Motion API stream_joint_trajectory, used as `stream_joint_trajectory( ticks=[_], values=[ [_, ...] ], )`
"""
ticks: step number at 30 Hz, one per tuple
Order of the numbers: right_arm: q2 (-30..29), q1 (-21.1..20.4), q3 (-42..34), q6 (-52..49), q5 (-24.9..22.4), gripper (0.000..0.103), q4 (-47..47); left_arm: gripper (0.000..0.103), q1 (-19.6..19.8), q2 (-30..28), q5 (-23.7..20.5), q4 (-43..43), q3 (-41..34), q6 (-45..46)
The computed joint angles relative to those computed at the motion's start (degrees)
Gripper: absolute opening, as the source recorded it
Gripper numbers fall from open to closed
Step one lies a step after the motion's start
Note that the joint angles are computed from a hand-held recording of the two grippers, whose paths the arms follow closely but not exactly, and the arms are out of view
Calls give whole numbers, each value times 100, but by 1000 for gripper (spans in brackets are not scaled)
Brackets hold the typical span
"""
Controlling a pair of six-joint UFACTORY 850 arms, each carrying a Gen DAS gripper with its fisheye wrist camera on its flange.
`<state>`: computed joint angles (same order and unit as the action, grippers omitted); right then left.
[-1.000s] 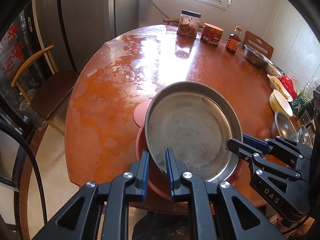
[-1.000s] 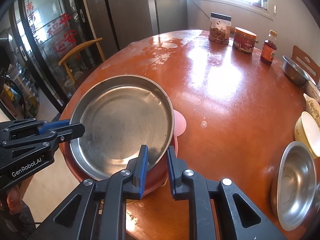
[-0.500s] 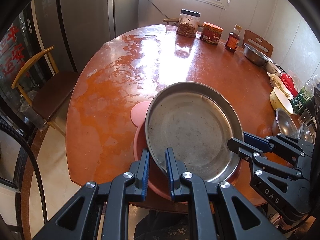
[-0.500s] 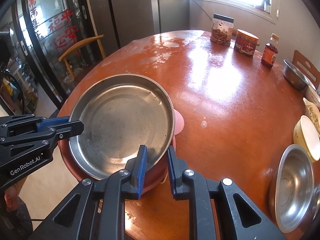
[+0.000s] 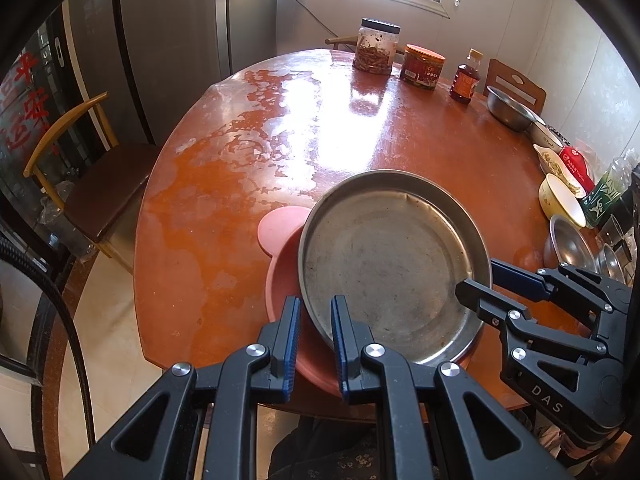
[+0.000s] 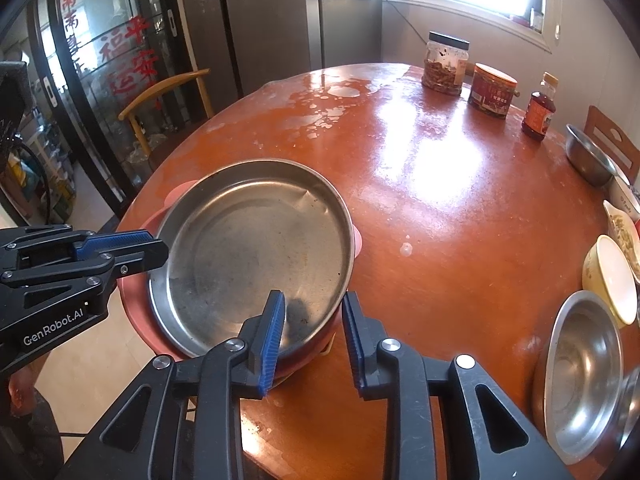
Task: Organize plates and bowls
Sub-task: 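Carry the steel tray over the pink plate and lower it on, then open the left gripper to release the steel tray and withdraw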
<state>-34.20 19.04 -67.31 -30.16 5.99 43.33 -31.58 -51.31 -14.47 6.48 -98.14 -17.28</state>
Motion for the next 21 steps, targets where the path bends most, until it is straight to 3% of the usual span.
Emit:
stream_joint_trajectory(
  ticks=[8,15,18,21],
  values=[
    [106,-8,109,794,110,33,-710,16,1,101,62,204,106,-275],
    [189,-31,216,1483,242,34,-1254,25,-6,181,143,325,199,-449],
    [239,-47,285,1898,306,44,-1583,33,-30,210,153,697,222,-823],
    [299,-70,354,2240,381,45,-1877,34,-48,242,184,900,249,-1043]
  ],
)
